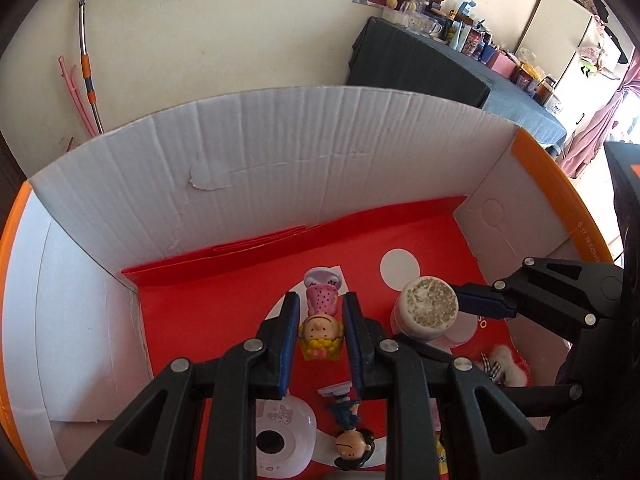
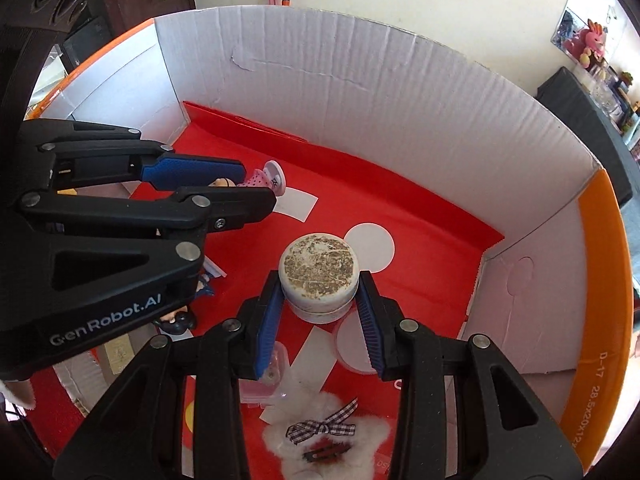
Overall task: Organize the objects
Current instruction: 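Carry the pink doll and white jar into the box with both tools, then lower the doll and jar onto the red paper and open both tools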
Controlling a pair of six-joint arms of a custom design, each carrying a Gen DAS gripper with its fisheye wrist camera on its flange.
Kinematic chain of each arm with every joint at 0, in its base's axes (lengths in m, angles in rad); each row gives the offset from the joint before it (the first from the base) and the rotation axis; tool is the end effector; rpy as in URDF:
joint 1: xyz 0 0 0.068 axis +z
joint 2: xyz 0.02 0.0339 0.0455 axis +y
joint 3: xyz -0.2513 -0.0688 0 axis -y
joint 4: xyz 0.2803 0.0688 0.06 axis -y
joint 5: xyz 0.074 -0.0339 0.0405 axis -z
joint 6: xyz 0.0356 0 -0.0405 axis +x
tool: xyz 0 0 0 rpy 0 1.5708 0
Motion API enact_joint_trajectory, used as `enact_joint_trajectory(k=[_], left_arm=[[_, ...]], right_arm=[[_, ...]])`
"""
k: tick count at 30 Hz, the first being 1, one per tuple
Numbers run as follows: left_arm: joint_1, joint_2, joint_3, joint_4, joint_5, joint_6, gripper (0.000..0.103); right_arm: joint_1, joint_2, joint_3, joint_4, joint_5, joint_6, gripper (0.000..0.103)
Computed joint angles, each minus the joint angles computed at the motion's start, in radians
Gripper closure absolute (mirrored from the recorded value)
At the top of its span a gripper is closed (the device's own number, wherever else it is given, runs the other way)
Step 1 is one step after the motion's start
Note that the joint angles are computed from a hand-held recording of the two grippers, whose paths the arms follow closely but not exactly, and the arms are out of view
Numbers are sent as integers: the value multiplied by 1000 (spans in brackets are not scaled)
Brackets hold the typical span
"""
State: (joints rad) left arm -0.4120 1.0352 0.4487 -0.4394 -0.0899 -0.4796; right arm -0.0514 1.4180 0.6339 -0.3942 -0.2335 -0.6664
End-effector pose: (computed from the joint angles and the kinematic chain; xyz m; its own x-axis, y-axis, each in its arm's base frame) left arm 0.1984 -0.0832 0.1308 -0.8596 -0.1259 -0.4953 -0.0456 0.9842 -0.1711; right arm 0.2642 -0.0053 0.1060 -0.7016 -0.5661 -0.4328 -0.6006 0.7966 -0.0684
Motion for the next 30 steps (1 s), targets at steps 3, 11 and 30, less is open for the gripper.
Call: enact_joint_trajectory(k=[3,11,30], left_arm=[[17,14,-3,10,16,4,80],[41,38,-10,19,43,8,80],[41,27,-26,20,36,5,80]], right_arm=[[-6,20,28,-37,3,-1,68],[-12,61,75,-80,15,-16,68],[-49,0,0,-81,19,-84,67]])
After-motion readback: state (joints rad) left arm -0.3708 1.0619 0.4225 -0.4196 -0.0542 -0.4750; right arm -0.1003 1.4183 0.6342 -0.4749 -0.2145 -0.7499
